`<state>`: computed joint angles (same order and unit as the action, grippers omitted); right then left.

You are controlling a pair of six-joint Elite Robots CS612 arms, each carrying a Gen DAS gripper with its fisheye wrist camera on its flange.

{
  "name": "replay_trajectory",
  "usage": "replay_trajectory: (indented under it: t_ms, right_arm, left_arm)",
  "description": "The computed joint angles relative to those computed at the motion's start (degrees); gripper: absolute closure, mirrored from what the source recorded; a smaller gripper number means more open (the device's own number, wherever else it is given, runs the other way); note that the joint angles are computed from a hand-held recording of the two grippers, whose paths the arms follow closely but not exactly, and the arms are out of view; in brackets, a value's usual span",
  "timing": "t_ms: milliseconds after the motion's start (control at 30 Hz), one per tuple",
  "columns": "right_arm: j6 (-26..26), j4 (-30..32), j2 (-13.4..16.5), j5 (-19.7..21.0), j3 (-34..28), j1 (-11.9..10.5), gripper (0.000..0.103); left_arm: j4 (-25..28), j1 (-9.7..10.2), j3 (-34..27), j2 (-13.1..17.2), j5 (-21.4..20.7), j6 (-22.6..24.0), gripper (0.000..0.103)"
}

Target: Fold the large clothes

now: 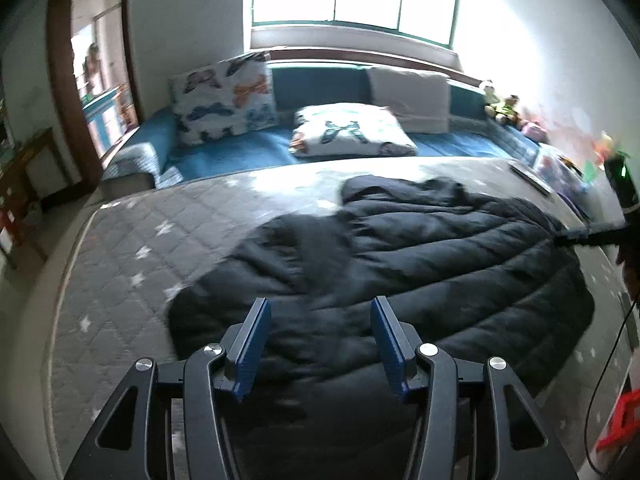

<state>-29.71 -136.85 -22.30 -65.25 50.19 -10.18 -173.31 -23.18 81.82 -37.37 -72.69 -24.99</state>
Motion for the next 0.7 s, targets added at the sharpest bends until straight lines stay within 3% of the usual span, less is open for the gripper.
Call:
replay_trajectory:
  t_ms: [100, 267, 400, 500, 567, 633, 700]
  right_arm:
    - [0.5, 4.7, 3.0, -0.7, -4.0, -0.2, 0.051]
    - [0.4, 1.6, 0.8, -3.2, -1.9, 0.4, 0.052]
    - [0.8, -1.6, -0.5, 3.1, -0.9, 0.5, 0.052]
    - [1.1, -0.8, 1.1, 5.4, -3.8, 1.3, 0.052]
    - [1.1, 1.4, 2.7, 3.2, -6.6, 2.0, 0.052]
    - [1.6, 5.2, 5.7, -1.9, -11.1, 3.0, 0.052]
    - [1.1, 6.2, 7.4, -2.0, -13.1, 3.0, 0.052]
  left_arm:
    - [2.0, 1.24, 0.7, -0.3, -0.5, -3.1, 0.048]
    - [0.0, 2.31, 2.7, -0.9, -1.5, -4.0, 0.048]
    - [-2.1, 2.76, 1.8, -0.4, -2.6, -4.3, 0.048]
    - [0.1, 2.95, -0.2, 0.6, -2.1, -4.6, 0.049]
    - [3.1, 3.19, -1.8, 1.5, -2.2, -5.3, 0.050]
    - [4.6, 3.73, -2.9, 2.6, -4.1, -6.2, 0.051]
    - [3.5, 4.12, -3.0, 3.4, -5.8, -7.5, 0.051]
